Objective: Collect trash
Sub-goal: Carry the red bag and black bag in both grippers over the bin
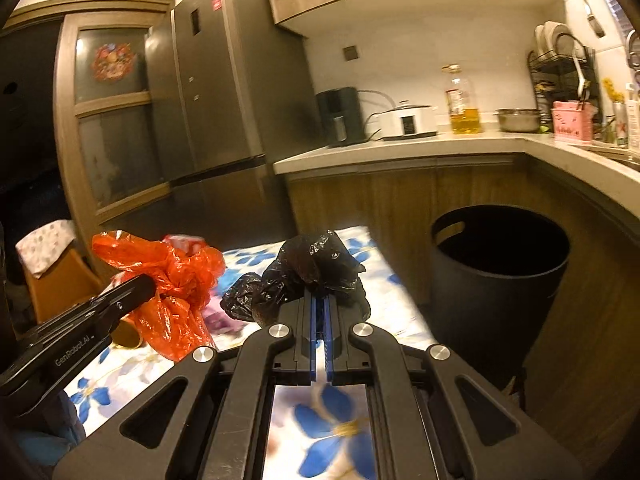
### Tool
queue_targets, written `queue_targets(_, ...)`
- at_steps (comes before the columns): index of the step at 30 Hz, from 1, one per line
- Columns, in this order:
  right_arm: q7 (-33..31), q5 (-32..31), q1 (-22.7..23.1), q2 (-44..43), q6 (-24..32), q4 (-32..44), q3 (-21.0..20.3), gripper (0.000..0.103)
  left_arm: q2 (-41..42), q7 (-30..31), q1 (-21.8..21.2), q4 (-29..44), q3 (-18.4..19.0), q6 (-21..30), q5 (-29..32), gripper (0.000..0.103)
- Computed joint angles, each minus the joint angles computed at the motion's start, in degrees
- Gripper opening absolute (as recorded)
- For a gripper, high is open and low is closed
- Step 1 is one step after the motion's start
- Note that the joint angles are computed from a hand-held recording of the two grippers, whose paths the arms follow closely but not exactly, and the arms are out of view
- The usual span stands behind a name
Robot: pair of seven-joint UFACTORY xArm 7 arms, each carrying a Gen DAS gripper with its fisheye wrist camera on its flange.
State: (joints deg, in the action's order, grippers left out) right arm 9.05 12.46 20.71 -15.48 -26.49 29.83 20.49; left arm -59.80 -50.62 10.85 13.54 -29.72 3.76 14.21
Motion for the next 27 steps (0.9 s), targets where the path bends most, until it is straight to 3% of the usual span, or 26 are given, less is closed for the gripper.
queue_targets(8, -1.85, 2.0, -4.34, -1.18, -0.93, -0.07, -0.81, 0.004, 11.0, -0.57, 9.64, 9.01, -9.5, -7.88, 0.51, 0.006)
queue_targets(18, -4.8, 4.38, -8.09, 0.03, -2.51, 1.79, -2.69, 0.004, 19.82, 2.17, 22.49, 19.46, -21.2, -13.66, -2.03, 0.006)
queue_targets(27, -9.97, 8.95, -10.53, 3.11, -4.15, 5.14, -3.89, 0.004, 24.0, 4.92, 38.53, 30.18, -36.47, -17.8, -5.18, 0.006)
